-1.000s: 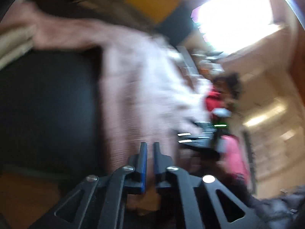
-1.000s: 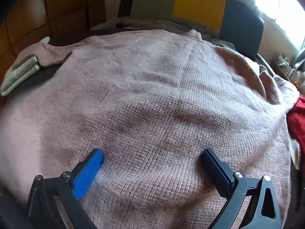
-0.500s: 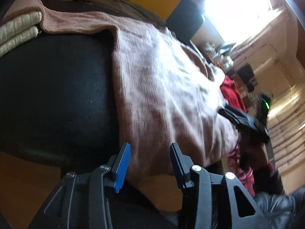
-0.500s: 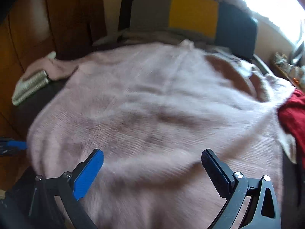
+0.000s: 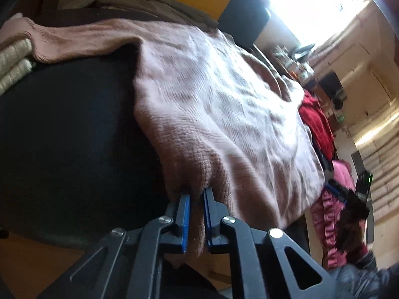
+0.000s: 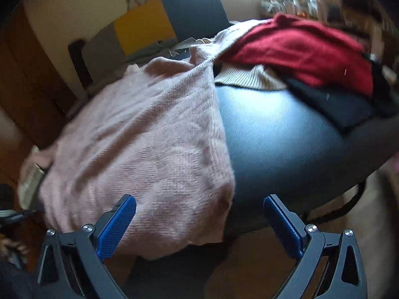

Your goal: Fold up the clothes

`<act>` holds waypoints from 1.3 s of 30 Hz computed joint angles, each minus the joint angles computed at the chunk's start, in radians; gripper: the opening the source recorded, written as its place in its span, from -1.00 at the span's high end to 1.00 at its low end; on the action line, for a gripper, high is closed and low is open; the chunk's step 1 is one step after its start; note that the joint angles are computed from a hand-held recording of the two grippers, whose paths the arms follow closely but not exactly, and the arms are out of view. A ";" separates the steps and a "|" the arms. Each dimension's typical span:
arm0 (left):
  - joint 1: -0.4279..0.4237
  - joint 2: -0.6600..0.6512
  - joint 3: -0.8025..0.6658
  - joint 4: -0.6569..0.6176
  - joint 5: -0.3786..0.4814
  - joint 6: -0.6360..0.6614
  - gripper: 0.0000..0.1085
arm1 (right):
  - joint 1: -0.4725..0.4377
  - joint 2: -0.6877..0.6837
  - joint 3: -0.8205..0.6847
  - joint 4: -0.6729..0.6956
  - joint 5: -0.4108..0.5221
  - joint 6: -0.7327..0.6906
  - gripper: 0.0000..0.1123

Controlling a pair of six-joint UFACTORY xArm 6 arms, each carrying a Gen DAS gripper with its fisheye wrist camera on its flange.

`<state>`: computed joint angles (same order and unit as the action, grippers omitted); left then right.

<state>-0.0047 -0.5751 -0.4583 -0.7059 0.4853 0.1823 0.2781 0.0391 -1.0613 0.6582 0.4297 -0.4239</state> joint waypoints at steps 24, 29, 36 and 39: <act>-0.288 0.539 -0.487 0.896 -0.102 -0.331 0.44 | -0.028 0.075 -0.062 0.567 0.190 -0.451 -0.83; -0.254 0.603 -0.518 0.411 -0.112 -0.085 0.36 | -0.126 0.180 -0.170 0.696 0.589 -0.461 -0.83; -0.248 0.618 -0.541 0.318 -0.092 -0.049 0.35 | -0.144 0.300 -0.277 0.865 0.866 -0.464 -0.83; -0.239 0.620 -0.540 0.280 -0.091 -0.019 0.35 | -0.178 0.291 -0.282 1.038 0.921 -0.509 -0.83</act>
<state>-0.2434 0.0453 -0.9979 -0.4256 0.3947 0.1631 0.1005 0.3306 -1.3428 1.6964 1.3508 -0.9326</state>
